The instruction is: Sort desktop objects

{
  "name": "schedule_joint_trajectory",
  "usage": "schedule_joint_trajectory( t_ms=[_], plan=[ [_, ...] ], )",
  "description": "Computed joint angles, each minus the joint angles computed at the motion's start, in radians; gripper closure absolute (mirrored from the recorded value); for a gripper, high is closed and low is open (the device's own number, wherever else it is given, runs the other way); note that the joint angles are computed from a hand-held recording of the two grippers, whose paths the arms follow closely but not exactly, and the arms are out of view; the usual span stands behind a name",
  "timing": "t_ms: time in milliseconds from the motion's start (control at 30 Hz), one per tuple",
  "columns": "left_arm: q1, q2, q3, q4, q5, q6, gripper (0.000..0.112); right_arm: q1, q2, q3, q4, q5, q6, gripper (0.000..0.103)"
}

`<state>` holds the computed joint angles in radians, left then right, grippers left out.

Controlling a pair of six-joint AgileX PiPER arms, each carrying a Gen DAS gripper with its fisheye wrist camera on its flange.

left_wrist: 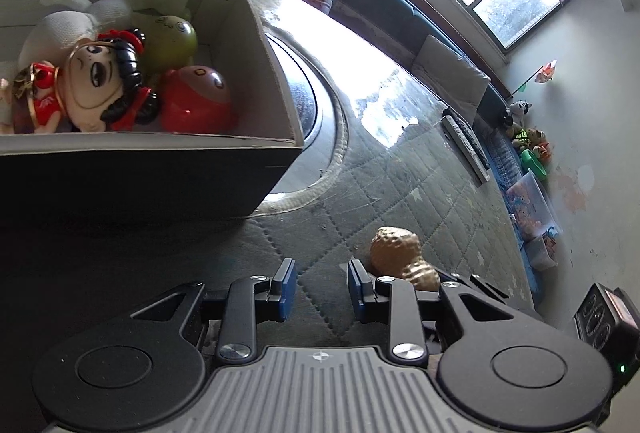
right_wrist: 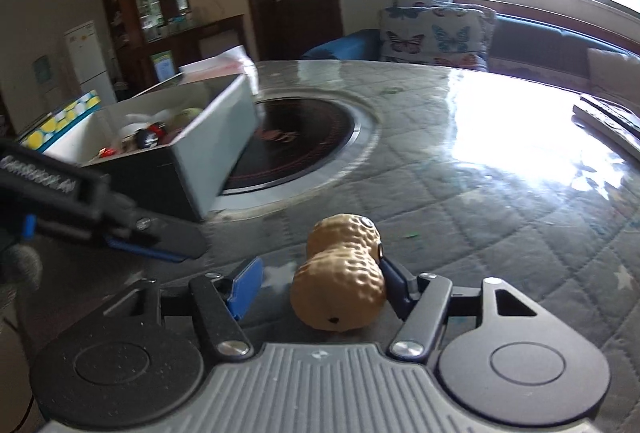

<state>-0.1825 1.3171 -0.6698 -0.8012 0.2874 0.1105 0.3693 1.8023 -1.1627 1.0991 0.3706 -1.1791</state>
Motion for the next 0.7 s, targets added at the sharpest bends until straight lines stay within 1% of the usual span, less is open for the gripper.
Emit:
schedule_joint_trajectory(
  t_ms=[100, 200, 300, 400, 533, 600, 700],
  plan=[
    [0.010, -0.021, 0.017, -0.020, 0.004, 0.021, 0.081, 0.026, -0.028, 0.034, 0.002, 0.004, -0.023, 0.041],
    [0.018, -0.041, 0.031, -0.035, 0.014, 0.042, 0.081, 0.047, -0.058, 0.078, 0.042, 0.013, -0.080, 0.041],
    [0.024, -0.057, 0.038, -0.056, 0.025, 0.069, 0.081, 0.073, -0.089, 0.122, 0.085, 0.003, -0.130, 0.041],
    [0.033, -0.065, 0.037, -0.104, 0.045, 0.123, 0.080, 0.086, -0.110, 0.149, 0.133, 0.006, -0.167, 0.041],
    [0.030, -0.061, 0.027, -0.144, 0.036, 0.159, 0.080, 0.111, -0.119, 0.160, 0.151, -0.015, -0.179, 0.041],
    [0.034, -0.054, 0.021, -0.201, 0.038, 0.225, 0.080, 0.117, -0.120, 0.159, 0.147, -0.021, -0.167, 0.041],
    [0.034, -0.032, 0.002, -0.243, 0.046, 0.284, 0.079, 0.123, -0.119, 0.154, 0.151, -0.028, -0.162, 0.041]
  ],
)
